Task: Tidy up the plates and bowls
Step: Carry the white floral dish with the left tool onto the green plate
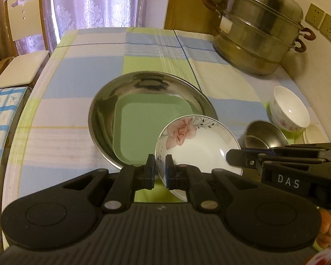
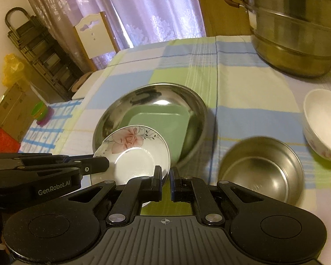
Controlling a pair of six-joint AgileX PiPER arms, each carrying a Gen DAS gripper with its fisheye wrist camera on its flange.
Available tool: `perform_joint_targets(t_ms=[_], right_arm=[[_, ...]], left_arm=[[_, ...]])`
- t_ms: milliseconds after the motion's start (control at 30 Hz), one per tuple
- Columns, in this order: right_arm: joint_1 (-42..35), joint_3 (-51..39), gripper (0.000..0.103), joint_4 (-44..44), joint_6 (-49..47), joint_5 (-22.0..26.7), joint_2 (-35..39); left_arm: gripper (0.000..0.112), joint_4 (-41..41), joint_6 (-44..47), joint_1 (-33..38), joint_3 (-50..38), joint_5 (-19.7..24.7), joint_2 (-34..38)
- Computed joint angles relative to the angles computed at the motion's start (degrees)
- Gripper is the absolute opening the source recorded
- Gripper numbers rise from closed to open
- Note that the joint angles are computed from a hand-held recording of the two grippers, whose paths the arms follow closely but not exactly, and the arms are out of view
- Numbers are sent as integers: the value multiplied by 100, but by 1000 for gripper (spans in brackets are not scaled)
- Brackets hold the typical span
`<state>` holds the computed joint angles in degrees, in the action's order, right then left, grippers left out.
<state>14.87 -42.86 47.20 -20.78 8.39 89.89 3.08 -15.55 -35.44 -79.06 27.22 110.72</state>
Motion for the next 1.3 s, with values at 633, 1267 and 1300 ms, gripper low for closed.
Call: perform_joint_targets(t_ms=[633,1267,1300], right_arm=[[12,-1059,7,-2004,2106,63,968],[-92,-1934,7,-2353,2656,229,2061],[-88,-1946,7,-2412,2728,217,2079]], left_arm=[[8,-902,1321,546,-1261,351,950],[7,-974,1456,744,-2898,1128,2252],[7,-986,1454,750,-2949,1154,2293]])
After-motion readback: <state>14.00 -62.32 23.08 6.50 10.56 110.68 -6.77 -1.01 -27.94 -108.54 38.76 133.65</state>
